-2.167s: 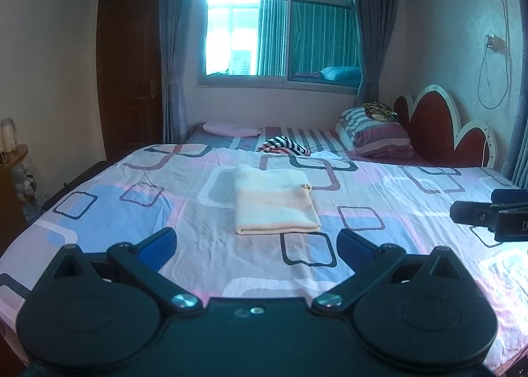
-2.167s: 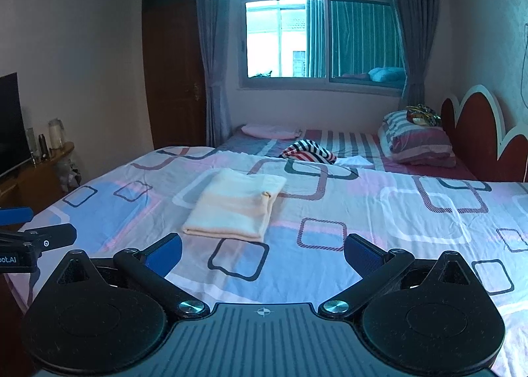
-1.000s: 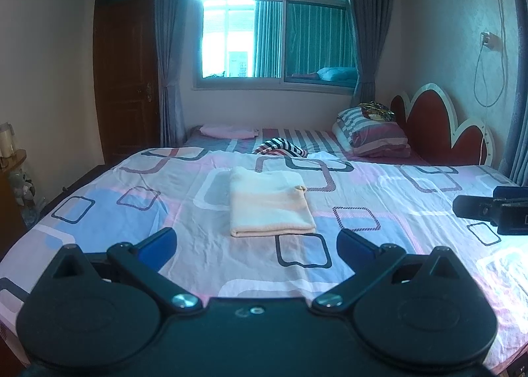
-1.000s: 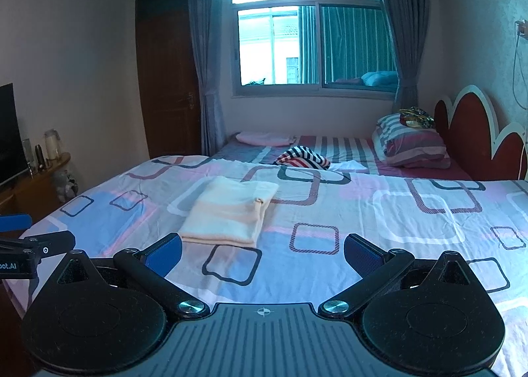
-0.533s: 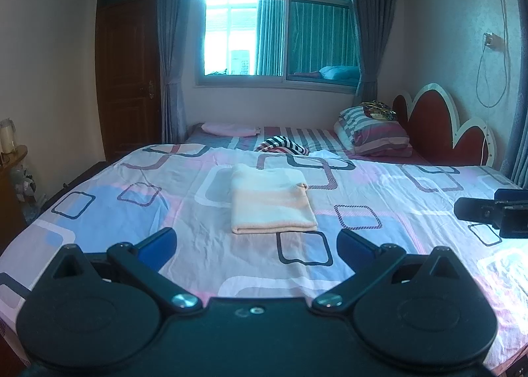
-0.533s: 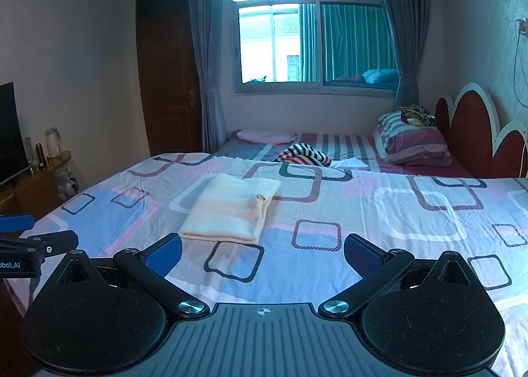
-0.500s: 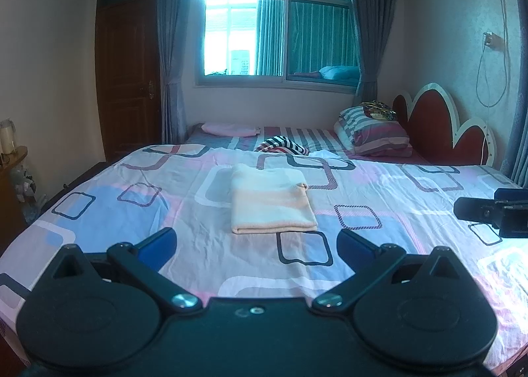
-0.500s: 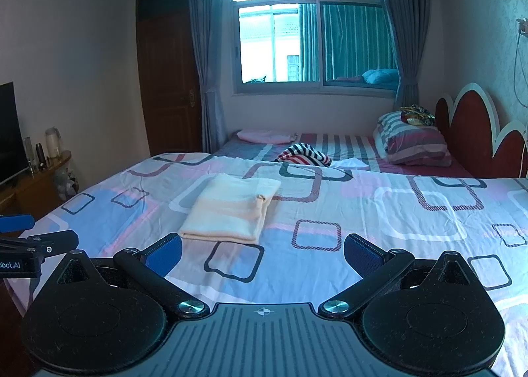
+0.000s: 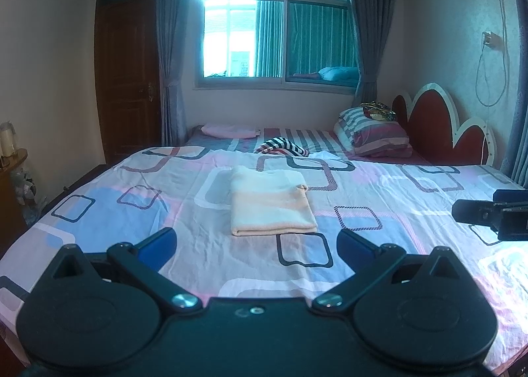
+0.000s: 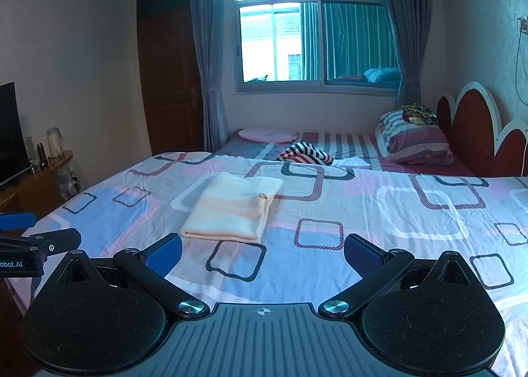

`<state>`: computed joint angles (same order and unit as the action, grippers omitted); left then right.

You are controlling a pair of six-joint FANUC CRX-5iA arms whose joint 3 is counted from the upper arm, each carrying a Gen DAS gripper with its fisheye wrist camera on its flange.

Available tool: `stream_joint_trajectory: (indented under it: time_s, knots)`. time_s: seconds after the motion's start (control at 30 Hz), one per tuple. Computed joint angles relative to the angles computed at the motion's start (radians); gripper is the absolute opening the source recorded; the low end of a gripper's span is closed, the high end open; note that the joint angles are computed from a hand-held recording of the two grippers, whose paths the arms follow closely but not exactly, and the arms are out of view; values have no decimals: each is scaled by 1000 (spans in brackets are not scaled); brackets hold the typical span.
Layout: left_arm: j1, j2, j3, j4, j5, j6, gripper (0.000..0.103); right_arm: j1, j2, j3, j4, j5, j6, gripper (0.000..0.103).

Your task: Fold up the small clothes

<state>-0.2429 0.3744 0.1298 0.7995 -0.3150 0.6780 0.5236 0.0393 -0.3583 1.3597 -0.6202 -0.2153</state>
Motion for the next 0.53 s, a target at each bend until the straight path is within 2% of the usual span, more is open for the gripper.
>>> stream_joint_trajectory:
  time_s: [0.23,0.4,0.53]
  knots:
    - [5,7,12,-12,-12,-2,102,4,1,3,-11,-3,8,103]
    - [-4,5,-3,38,1,-58,102,3,-1,2,-15,2,14,103]
    - [0,11,-1,81,-29,-104,101,2,-3,1,-11,10,18,103]
